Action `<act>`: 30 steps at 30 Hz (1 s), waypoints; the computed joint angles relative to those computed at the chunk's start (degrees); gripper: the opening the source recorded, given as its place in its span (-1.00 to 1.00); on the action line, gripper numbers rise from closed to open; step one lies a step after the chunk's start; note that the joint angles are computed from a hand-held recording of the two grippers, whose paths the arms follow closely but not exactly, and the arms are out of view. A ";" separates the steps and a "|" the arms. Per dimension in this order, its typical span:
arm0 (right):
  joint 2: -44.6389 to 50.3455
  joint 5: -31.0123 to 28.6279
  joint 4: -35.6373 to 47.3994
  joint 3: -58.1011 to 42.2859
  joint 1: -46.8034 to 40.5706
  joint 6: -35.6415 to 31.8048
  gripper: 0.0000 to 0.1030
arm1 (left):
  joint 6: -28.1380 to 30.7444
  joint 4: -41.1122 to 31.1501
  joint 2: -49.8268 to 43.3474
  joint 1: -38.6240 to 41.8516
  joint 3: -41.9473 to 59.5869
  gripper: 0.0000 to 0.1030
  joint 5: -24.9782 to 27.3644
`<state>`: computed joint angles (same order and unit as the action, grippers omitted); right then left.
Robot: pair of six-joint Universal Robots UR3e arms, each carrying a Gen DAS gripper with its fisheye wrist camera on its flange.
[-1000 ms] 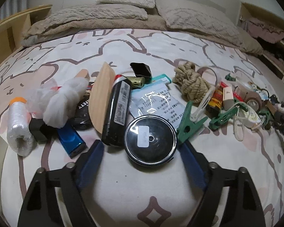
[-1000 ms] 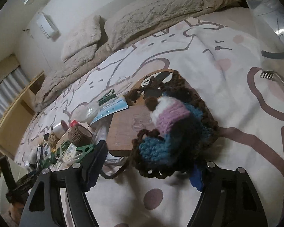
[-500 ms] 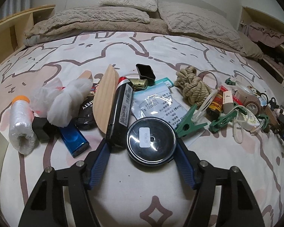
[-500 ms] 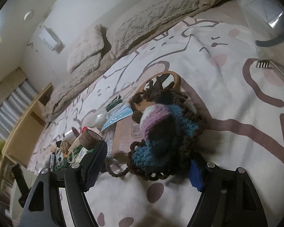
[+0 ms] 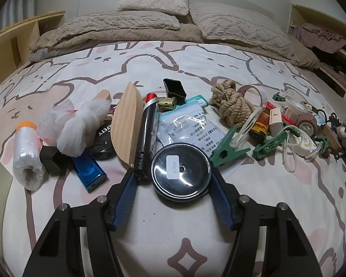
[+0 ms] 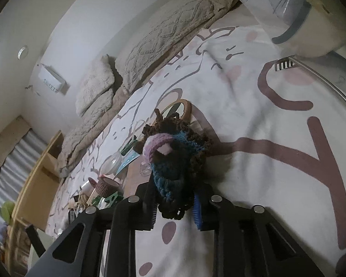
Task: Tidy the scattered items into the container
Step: 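Close the left gripper on the black round tin while the right gripper grasps the crocheted pouch, then lift the crocheted pouch with the right gripper while the left gripper holds the tin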
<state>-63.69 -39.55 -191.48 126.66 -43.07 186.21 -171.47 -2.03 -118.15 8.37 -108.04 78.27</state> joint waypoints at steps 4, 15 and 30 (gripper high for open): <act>-0.07 1.89 -1.90 1.78 -1.07 0.95 -0.55 | -0.38 -0.19 0.37 0.47 -0.37 0.21 -1.31; -4.76 5.26 -0.83 9.51 -3.64 -4.51 -0.55 | -0.43 1.31 2.95 1.82 -4.65 0.21 -3.98; -21.21 8.73 16.82 21.67 -7.82 -22.45 -0.55 | 0.65 3.73 11.70 5.70 -17.25 0.21 -9.13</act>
